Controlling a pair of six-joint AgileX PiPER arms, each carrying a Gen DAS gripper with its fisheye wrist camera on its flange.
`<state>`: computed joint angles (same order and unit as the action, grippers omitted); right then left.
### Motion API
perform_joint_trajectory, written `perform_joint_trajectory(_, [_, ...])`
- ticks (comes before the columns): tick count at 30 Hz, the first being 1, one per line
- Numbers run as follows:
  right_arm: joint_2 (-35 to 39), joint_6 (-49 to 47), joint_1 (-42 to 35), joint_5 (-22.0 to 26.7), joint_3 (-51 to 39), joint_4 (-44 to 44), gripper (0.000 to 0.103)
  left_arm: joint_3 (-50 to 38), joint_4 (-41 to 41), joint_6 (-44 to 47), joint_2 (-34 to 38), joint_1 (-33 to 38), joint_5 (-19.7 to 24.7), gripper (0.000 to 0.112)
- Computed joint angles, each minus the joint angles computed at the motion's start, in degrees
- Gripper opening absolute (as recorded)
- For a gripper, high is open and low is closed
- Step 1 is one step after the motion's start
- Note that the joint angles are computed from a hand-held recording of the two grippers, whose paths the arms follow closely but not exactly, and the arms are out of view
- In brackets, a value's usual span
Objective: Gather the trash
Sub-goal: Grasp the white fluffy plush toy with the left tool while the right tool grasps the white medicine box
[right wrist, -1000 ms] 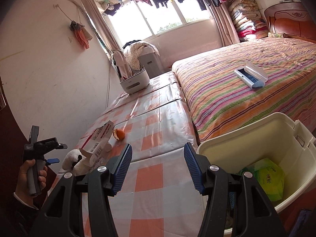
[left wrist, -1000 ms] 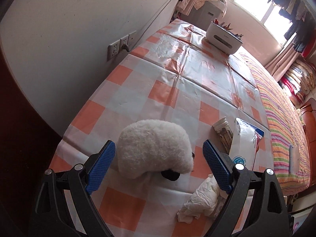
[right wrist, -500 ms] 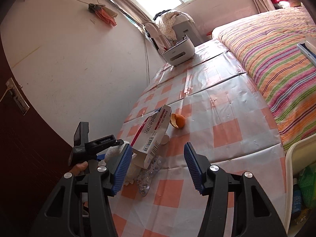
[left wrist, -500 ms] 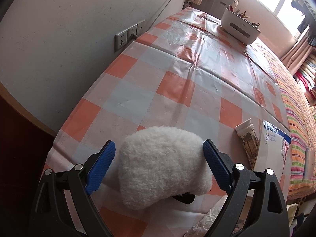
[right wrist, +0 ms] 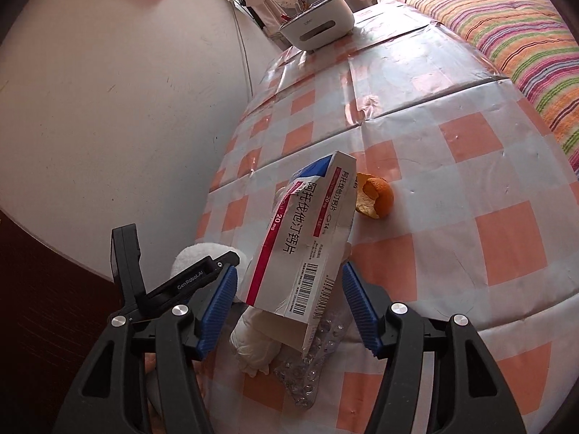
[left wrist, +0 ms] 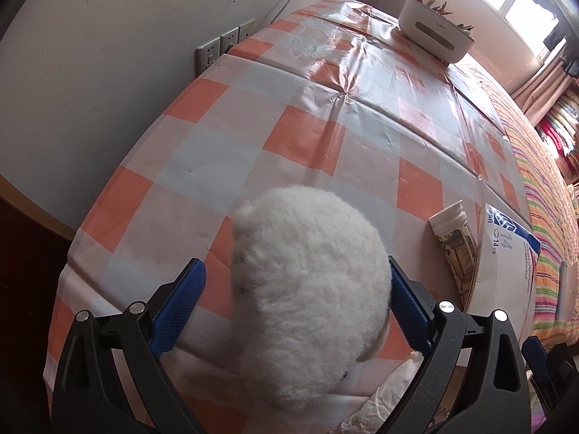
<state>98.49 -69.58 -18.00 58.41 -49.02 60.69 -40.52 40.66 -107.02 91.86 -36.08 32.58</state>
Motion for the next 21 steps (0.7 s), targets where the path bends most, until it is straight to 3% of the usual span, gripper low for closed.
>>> perform_joint_trajectory(5, [-0.30,6.44,7.70,-10.74,-0.75,-2.24,0.065,-0.19,-0.69,0.71,0.01,-0.04,0.15,0.094])
perform_joint_trajectory(10, [0.06,11.38,11.88,-15.68,-1.86,-4.91,0.070,0.03,-0.79,0.70,-0.23,-0.16,-0.02,0.094])
perform_joint_trajectory(18, [3.58,16.19,15.85,-14.37,-4.22,-4.50,0.071,-0.06,-0.91,1.20,-0.10,-0.21,0.03,0.094])
perform_joint_trajectory(21, [5.96,16.72,16.26,-11.86,-5.39,-3.75,0.071,-0.16,-0.71,1.58,0.21,-0.52,0.15,0.095])
